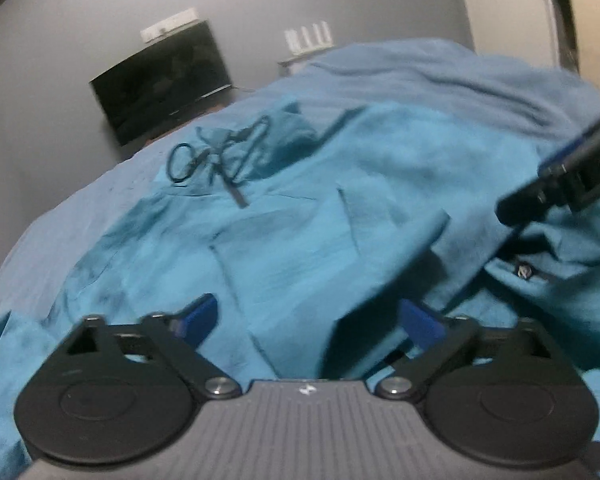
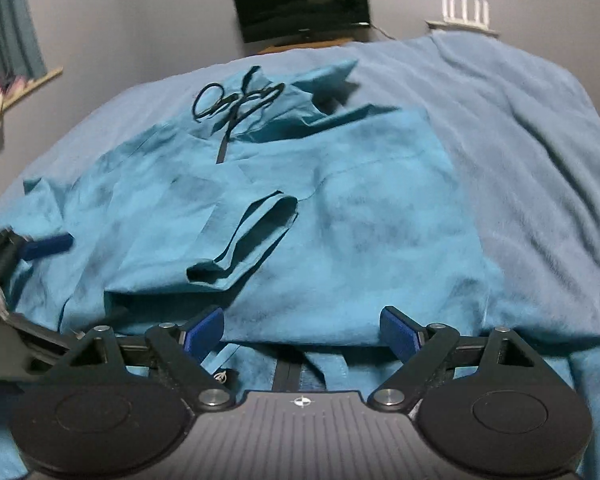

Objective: Fold large clothes

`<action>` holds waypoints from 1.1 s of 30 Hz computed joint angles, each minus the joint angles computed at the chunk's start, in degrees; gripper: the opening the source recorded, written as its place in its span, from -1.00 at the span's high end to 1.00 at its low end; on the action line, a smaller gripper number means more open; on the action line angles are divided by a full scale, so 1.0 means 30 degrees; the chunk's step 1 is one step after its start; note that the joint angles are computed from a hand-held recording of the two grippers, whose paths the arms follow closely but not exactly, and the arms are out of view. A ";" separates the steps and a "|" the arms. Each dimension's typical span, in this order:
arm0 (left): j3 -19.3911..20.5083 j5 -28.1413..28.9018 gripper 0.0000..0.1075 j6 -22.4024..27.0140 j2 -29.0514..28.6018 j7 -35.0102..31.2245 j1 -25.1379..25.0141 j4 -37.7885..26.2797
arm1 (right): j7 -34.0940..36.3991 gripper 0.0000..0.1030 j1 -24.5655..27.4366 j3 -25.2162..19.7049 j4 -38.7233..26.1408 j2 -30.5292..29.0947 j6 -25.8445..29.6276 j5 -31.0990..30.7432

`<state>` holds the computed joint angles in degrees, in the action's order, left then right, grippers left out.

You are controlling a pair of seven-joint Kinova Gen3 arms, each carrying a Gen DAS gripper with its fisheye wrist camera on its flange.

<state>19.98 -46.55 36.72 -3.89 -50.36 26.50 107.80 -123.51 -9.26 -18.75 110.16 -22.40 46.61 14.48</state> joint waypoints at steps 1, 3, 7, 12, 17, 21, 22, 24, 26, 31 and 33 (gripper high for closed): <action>0.0063 -0.0105 -0.41 0.0395 0.0416 0.0059 0.0087 -0.0285 | -0.0052 -0.69 0.0021 0.0086 0.0160 -0.0058 -0.0139 -0.0060; -0.0763 0.0213 -0.09 0.0581 0.0684 -0.0196 0.0630 -0.0482 | -0.0222 -0.69 0.0117 -0.0005 0.0314 0.0004 -0.0288 -0.0046; -0.1578 0.3002 0.70 -0.1467 0.0220 -0.1278 -0.0516 -0.0028 | -0.0846 -0.69 0.0385 -0.0646 0.0444 0.0209 -0.0626 0.0635; -0.5116 0.6857 0.78 -0.3648 -0.1729 0.2134 -0.0625 0.1266 | -0.1373 -0.68 0.0587 -0.1108 0.0806 0.0241 -0.0995 0.1477; -0.9199 1.0741 0.77 -0.2585 -0.2548 0.5707 0.0271 0.1882 | -0.1843 -0.67 0.0527 -0.1208 0.0947 0.0527 -0.1012 0.2041; -0.8743 1.2577 0.77 -0.1918 -0.2734 0.5859 -0.1466 0.1968 | -0.2034 -0.67 0.0369 -0.1090 0.1213 0.0656 -0.1371 0.2405; -0.8145 1.2504 0.70 -0.1938 -0.2732 0.5985 -0.2153 0.1984 | -0.2027 -0.67 0.0305 -0.1014 0.1248 0.0664 -0.1404 0.2413; -0.6376 1.1452 0.52 -0.1414 -0.2650 0.6143 -0.3641 0.1685 | -0.2043 -0.67 0.0217 -0.0870 0.1301 0.0633 -0.1476 0.2379; -0.5106 1.0540 0.35 -0.1458 -0.2617 0.6256 -0.4696 0.1605 | -0.2006 -0.67 0.0161 -0.0713 0.1325 0.0588 -0.1550 0.2290; -0.6238 1.1649 0.24 -0.2157 -0.2214 0.5317 -0.4216 0.1677 | -0.2801 -0.67 0.0555 -0.1218 0.1430 0.0564 -0.1690 0.2767; -0.7894 1.3044 0.26 -0.2695 -0.1999 0.3950 -0.3068 0.1772 | -0.3222 -0.67 0.0752 -0.1426 0.1532 0.0498 -0.1856 0.3057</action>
<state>-3.71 -7.41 28.64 -9.89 -38.52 17.30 113.11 -133.17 -7.01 -23.02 114.76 -20.91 41.05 23.65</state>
